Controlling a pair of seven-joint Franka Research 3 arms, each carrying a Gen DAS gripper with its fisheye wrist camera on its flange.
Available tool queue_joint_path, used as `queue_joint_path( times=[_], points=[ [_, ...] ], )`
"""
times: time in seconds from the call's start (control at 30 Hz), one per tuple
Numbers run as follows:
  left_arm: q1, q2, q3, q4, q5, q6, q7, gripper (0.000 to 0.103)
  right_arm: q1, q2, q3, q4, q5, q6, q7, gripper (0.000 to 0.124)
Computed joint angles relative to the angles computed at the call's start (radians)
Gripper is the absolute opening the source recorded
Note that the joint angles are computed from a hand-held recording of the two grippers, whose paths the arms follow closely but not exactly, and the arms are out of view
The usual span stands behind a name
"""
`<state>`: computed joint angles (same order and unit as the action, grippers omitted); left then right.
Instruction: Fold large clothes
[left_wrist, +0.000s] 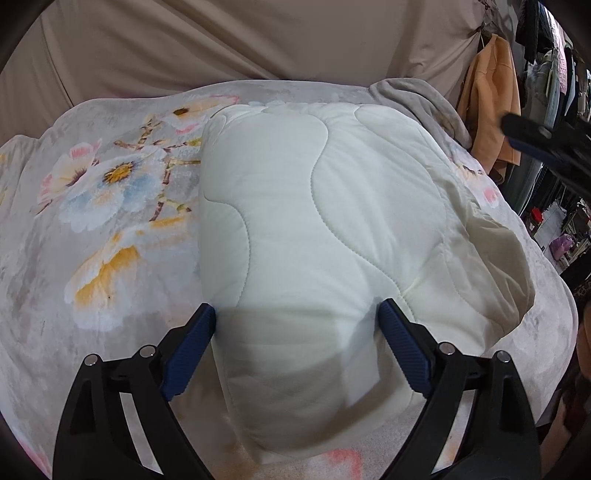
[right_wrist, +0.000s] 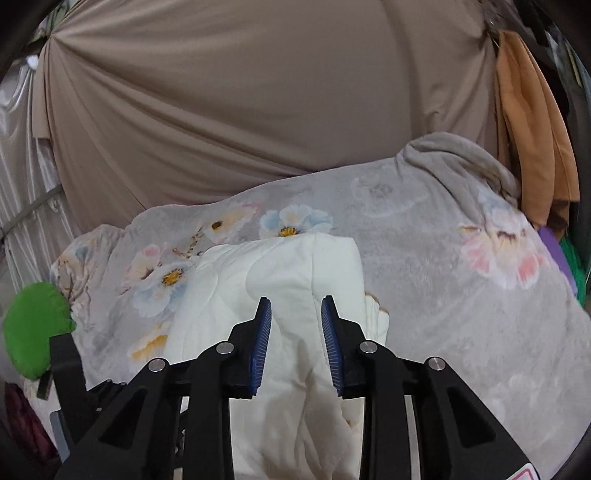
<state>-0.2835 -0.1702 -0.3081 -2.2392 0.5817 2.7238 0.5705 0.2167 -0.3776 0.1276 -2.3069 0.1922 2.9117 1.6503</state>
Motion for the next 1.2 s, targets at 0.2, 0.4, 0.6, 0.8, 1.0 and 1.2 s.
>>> queue_joint_path(
  times=[0.2,0.4,0.6,0.8,1.0,1.2],
  points=[
    [0.012,-0.066,0.005,-0.043,-0.004,0.014,-0.01,0.086,-0.023,0.242,0.035,0.237,-0.151,-0.146,0.092,0.019],
    [0.047,-0.127,0.015,-0.081,-0.022,0.042,-0.02,0.086,0.037,0.389,-0.021,0.313,-0.289,-0.19,0.196,0.016],
    [0.058,-0.085,0.005,-0.039,-0.033,0.057,0.011,0.086,0.069,0.433,-0.059,0.308,-0.315,-0.137,0.235,0.014],
    [0.026,-0.002,0.017,0.009,-0.086,0.041,0.075,0.086,0.072,0.24,-0.076,0.175,0.062,-0.138,-0.028,0.015],
    [0.021,0.01,0.007,0.01,-0.062,0.05,0.046,0.086,0.025,-0.09,-0.054,-0.112,0.069,-0.158,-0.046,0.024],
    [0.013,0.008,-0.004,0.017,-0.003,0.018,-0.011,0.086,0.001,-0.158,-0.015,-0.253,0.054,-0.19,0.009,0.024]
  ],
)
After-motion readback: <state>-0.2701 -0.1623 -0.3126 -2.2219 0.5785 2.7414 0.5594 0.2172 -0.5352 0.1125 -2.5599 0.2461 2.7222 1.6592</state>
